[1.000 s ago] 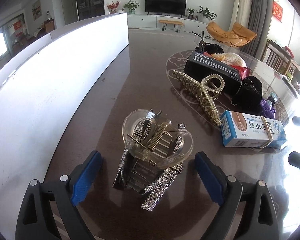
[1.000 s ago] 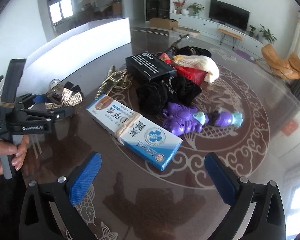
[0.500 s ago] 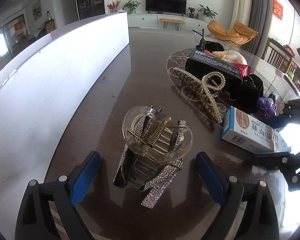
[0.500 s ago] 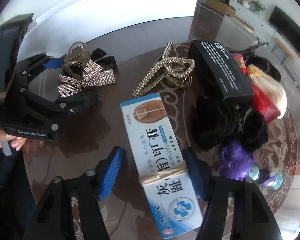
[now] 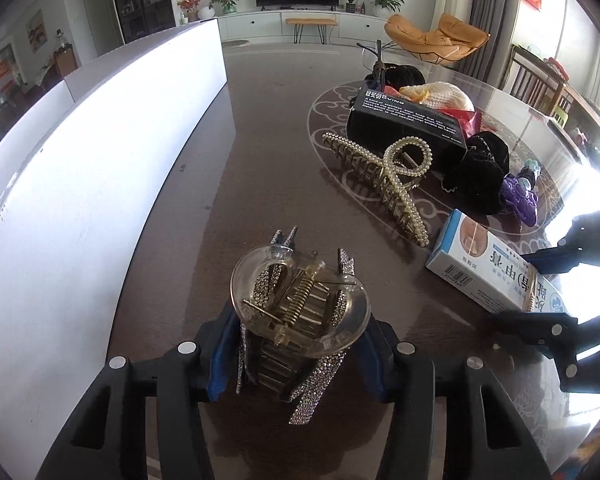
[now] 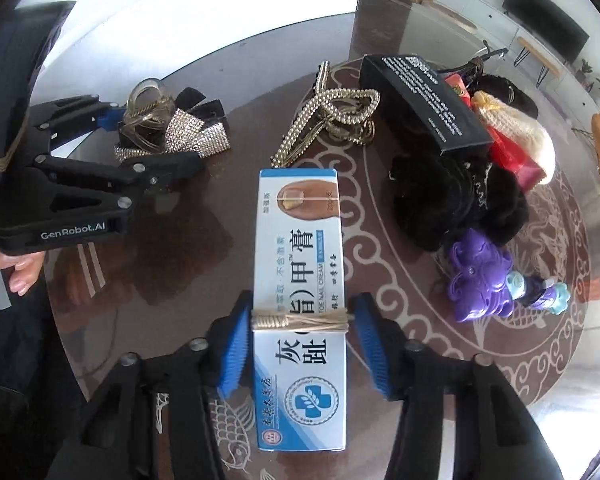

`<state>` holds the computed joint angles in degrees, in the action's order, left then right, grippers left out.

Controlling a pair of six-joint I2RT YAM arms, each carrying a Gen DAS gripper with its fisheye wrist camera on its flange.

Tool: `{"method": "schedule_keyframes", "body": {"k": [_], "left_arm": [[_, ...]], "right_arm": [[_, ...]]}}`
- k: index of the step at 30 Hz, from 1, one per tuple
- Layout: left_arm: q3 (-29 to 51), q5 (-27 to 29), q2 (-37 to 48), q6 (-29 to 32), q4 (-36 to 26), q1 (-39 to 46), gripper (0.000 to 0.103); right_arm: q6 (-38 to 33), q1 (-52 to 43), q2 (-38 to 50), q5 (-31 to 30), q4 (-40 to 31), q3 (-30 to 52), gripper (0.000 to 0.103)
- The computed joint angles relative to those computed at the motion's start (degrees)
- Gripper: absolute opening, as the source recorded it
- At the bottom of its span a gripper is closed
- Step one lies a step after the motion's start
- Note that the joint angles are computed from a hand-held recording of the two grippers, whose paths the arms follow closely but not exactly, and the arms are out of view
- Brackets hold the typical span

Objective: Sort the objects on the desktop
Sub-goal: 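Grasp the blue-white ointment box with the right tool while the left tool holds the clip, then carry both items over the cardboard-lined bin and open both tools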

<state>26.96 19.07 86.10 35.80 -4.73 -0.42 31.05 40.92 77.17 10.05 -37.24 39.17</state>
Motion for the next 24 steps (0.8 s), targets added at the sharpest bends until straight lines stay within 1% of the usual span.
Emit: {"method": "schedule_keyframes", "body": {"k": [2,5,7,9,11,12,14,15,17,20,21,24], "left_arm": [[-1.26,2.24,-2.84,1.42,-0.71,1.62,0.052],[-0.67,6.84,-7.34,2.4,-6.97,5.45,0.052],[1.14,10.71,-11.08,3.44,-13.4,8.49,0.052],[4.54,14.1,-14.0,4.96,-20.65,11.66,0.052],[9.26,17.56,-15.56,7.6,-28.08,15.95,0.052],[12.28,19.19,-15.54,9.4,-31.96,18.65,0.052],[19.64,22.27,-12.6,12.84,-38.23,24.25,0.052],[23.58,23.34,-10.38,14.07,-40.65,26.84,0.052],[31.48,24.08,-4.83,14.65,-43.16,31.11,0.052],[42.19,21.65,5.13,11.53,-41.49,34.84,0.052],[46.0,20.05,9.13,10.15,-41.17,35.42,0.052],[55.85,14.6,20.56,5.31,-39.52,35.98,0.052]], "right_arm": [[1.7,0.36,-1.22,-0.47,-2.87,0.9,0.044],[3.38,0.76,-6.48,-0.45,-8.24,1.83,0.044],[3.36,-0.4,-9.37,-1.23,-11.19,3.82,0.044],[3.42,-0.35,-9.13,-0.82,-13.54,7.37,0.044],[0.83,-2.93,-9.27,-1.42,-16.3,11.92,0.044],[-0.61,-4.66,-7.8,-2.16,-16.53,14.9,0.044],[-1.21,-5.24,-4.41,-3.01,-17.55,22.13,0.044],[-0.8,-4.11,-1.6,-2.53,-19.0,27.77,0.044],[-1.68,-2.81,4.22,-2.23,-18.41,36.13,0.044],[-2.46,0.06,14.96,-2.77,-18.25,51.31,0.044],[-2.01,2.19,19.49,-2.02,-18.76,57.43,0.044],[-3.24,3.76,33.98,-2.01,-18.75,74.57,0.044]]}}
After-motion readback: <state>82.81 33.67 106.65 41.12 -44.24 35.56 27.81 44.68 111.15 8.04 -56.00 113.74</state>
